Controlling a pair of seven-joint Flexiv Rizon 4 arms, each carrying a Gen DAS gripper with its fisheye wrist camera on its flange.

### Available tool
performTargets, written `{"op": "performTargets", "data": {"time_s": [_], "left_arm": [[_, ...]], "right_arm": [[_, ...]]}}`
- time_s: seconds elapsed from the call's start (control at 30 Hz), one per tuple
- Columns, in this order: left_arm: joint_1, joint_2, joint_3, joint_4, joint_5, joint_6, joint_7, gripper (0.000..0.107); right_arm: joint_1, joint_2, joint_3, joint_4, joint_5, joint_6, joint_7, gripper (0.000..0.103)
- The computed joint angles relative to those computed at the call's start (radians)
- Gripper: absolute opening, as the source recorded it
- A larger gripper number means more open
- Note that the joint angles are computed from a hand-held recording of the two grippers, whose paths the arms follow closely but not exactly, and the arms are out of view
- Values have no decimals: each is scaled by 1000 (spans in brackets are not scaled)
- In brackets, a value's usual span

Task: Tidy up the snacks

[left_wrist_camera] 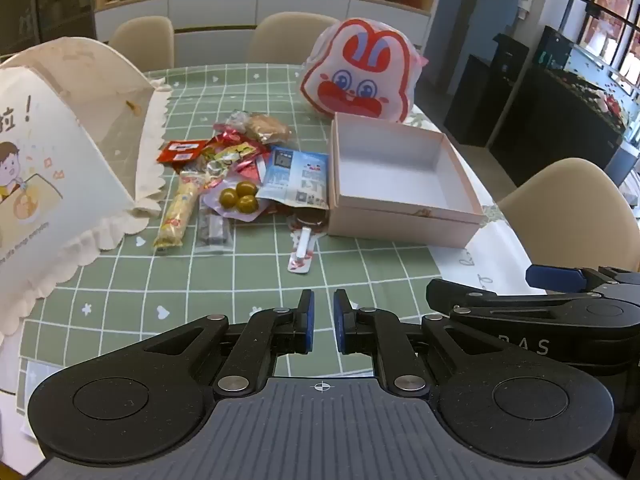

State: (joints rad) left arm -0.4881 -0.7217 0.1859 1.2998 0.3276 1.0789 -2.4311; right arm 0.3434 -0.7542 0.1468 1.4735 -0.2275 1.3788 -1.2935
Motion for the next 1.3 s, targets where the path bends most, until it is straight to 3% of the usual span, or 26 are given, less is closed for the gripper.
{"op": "performTargets", "data": {"time_s": [1.3], "left_arm": [[22, -12, -13, 2, -32, 3, -8, 13]], "right_arm": [[-5, -34, 8, -37, 5, -17, 2, 102]]}}
